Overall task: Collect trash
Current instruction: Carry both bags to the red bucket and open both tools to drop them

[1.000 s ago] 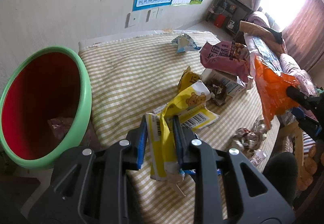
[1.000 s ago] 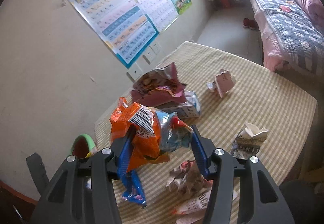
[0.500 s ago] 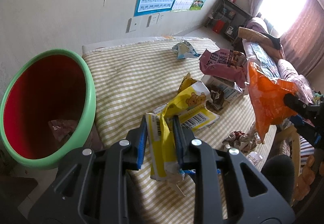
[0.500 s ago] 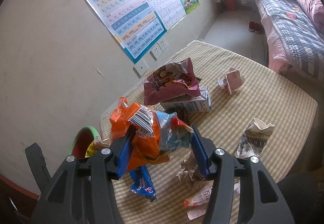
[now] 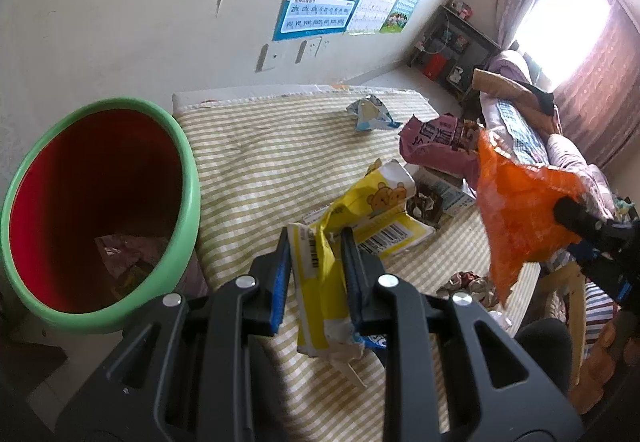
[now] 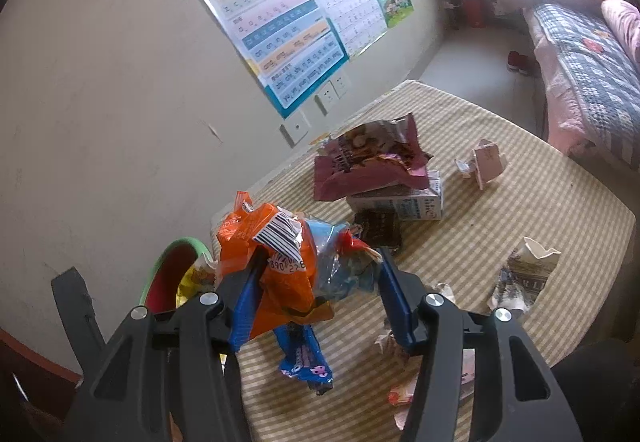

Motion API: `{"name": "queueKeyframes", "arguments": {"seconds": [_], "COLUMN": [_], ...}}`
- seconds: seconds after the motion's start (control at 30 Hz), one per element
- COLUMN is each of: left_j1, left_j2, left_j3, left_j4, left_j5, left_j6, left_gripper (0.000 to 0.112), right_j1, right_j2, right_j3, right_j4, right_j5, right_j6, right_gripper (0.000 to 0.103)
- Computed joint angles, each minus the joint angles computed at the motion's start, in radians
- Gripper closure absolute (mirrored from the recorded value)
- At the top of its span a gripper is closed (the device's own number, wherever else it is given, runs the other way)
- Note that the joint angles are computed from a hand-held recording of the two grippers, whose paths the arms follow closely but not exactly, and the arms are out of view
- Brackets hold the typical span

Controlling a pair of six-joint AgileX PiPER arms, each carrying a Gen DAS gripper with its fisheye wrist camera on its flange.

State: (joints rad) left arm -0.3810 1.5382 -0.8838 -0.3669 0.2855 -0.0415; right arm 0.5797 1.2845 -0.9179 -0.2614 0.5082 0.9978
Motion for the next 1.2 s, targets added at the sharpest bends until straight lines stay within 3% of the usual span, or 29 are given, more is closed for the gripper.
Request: {"name": "queueKeyframes", "arguments": {"seconds": [0.57,1.2], "left_j1": [0.131,0.359], "left_j2": [-0.084,-0.146], "left_j3": [0.012,0.043], "left_j4": [-0.217,-0.285], "left_j5": [0.037,0.076], "left_j6": [0.193,0.277], "left_gripper": [0.089,0.089], "right_j1": [0.074,0.146], "right_j2": [0.118,0.269], "right_j3": [-0.082,-0.229], "right_j4": [0.026,0.086], "right_j5": [0.005,0.028], "right_j6": [-0.025,-0.118], "right_gripper": [0.050,0.050]}}
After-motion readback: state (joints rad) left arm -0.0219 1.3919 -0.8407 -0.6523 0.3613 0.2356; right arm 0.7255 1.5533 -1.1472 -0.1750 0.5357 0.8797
